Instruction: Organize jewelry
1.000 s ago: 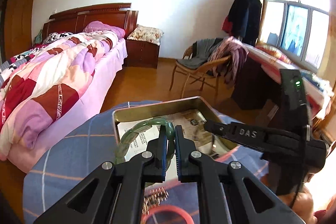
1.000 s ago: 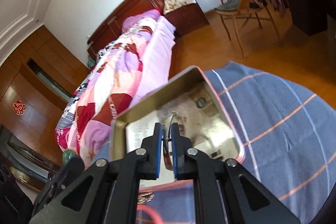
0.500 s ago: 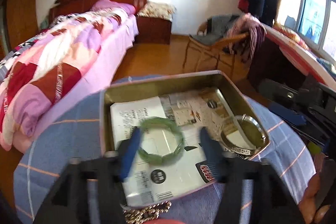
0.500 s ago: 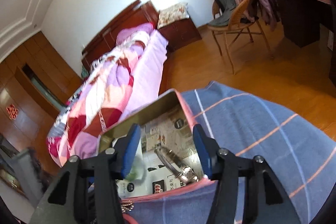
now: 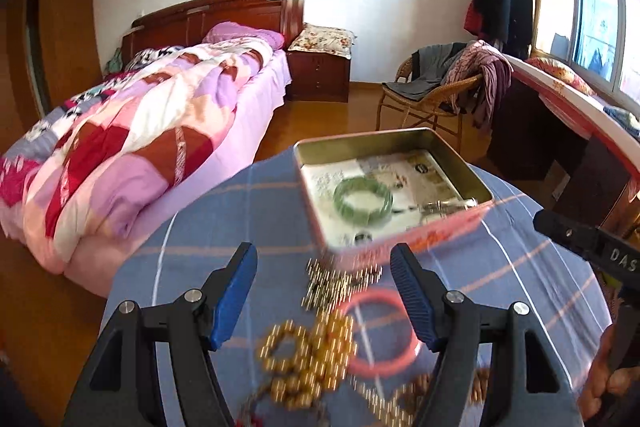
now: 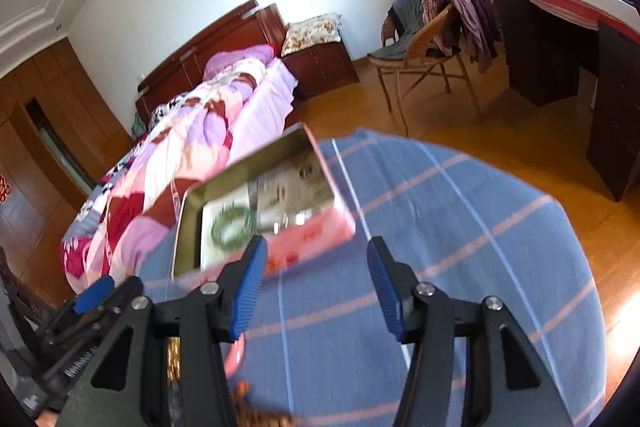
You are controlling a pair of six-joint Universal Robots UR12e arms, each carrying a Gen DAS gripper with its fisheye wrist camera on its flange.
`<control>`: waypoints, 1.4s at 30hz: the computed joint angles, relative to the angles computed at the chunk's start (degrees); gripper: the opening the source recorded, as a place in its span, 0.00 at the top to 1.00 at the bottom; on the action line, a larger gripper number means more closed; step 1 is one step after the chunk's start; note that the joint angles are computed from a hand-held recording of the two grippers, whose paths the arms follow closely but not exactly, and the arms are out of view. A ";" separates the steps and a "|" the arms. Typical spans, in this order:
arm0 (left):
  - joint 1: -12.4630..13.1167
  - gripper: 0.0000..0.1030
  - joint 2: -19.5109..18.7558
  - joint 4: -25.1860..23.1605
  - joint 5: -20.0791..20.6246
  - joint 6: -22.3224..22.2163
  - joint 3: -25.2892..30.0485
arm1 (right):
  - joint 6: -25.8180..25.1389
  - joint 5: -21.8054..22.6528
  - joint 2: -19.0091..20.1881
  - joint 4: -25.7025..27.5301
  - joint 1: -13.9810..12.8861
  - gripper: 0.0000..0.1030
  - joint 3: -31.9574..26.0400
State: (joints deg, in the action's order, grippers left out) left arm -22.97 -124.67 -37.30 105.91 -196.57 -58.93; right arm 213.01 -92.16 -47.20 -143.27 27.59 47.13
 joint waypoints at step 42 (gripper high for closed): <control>-0.54 0.70 8.85 -4.57 -5.21 1.79 -16.86 | -4.31 3.17 -7.39 -2.10 2.23 0.45 13.14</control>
State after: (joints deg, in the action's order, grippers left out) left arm -23.52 -115.82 -41.87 100.70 -194.78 -75.79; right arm 208.69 -88.99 -54.58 -145.38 29.82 60.26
